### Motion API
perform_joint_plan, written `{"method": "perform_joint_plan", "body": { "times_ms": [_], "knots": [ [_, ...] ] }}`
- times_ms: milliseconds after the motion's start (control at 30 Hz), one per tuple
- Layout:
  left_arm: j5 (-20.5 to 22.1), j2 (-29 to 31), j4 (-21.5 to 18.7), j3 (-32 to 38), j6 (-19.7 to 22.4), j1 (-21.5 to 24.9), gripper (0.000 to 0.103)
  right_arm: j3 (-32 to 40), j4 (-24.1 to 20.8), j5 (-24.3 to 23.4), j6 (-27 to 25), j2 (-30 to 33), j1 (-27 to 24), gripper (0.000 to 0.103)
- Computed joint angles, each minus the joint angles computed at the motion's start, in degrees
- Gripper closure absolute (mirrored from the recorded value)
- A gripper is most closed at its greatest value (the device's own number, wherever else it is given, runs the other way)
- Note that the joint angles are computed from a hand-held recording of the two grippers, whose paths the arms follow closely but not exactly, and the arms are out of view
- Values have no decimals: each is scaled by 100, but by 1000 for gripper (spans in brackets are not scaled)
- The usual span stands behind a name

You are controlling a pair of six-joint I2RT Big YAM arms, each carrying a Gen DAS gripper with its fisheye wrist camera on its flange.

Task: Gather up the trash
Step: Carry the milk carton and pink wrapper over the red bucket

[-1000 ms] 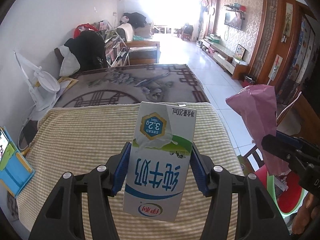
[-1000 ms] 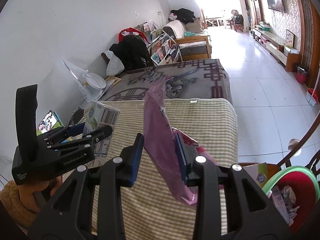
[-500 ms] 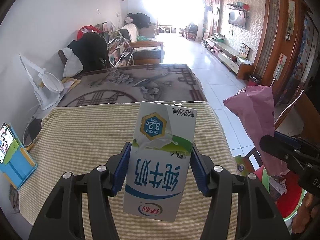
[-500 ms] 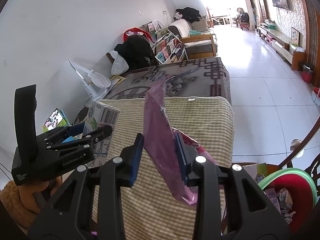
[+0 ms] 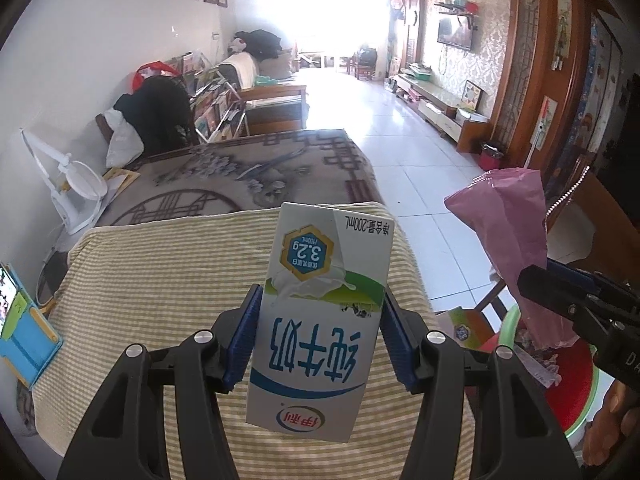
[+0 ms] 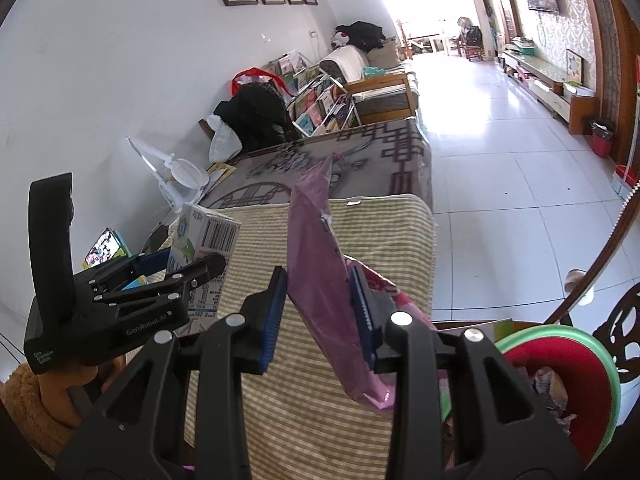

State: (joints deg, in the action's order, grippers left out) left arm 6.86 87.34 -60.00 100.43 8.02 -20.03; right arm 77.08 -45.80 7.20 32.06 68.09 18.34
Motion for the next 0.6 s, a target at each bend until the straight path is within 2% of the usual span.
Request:
{"method": "perform_joint_plan", "body": {
  "times_ms": [400, 600],
  "knots": [
    [73, -104, -10, -56, 7, -349, 49, -422, -13, 193, 260, -522, -262, 71],
    [243, -105, -47, 7, -17, -555, 49, -607, -83, 319, 340, -776, -352, 71]
  ]
}}
